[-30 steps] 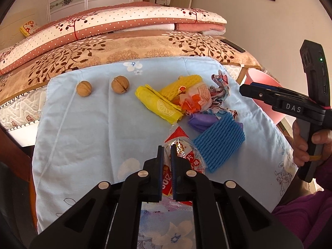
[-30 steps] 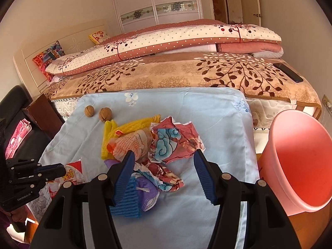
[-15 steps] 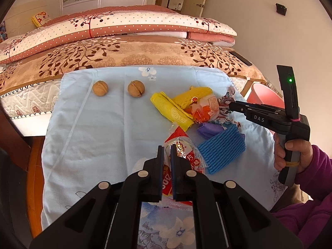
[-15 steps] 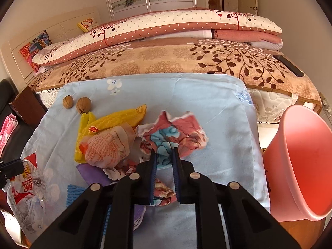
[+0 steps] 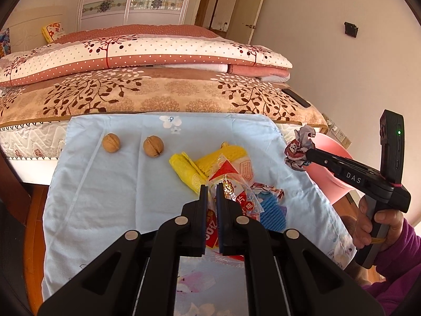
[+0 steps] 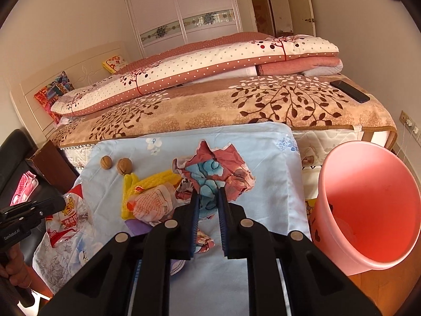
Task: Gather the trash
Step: 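Grasp the crumpled pink-blue paper with the right tool, then carry the snack bag and crumpled paper over the pink bucket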
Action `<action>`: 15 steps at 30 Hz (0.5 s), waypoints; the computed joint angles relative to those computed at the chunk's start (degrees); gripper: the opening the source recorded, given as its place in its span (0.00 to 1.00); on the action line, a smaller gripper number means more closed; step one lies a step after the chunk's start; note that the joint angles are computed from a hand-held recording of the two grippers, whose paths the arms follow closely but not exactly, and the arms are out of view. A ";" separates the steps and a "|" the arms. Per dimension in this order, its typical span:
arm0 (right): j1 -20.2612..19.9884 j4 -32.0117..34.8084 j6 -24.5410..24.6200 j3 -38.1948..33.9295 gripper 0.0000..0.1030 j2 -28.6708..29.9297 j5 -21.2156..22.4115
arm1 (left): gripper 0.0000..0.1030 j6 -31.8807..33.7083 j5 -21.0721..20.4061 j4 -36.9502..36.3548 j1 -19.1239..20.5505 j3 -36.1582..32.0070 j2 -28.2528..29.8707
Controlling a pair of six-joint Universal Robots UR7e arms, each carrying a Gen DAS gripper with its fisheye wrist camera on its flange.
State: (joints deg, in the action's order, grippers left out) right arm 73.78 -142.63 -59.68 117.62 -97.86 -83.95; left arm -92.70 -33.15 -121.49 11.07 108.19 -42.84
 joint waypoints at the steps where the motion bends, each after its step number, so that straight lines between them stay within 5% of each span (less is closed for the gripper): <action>1: -0.20 0.06 -0.02 -0.11 0.12 -0.24 0.23 | 0.06 0.41 0.55 -0.88 0.22 -0.34 0.34; 15: -3.62 -0.77 2.08 -3.26 0.13 -1.41 2.13 | 0.06 17.60 4.85 -14.79 4.17 -10.46 9.23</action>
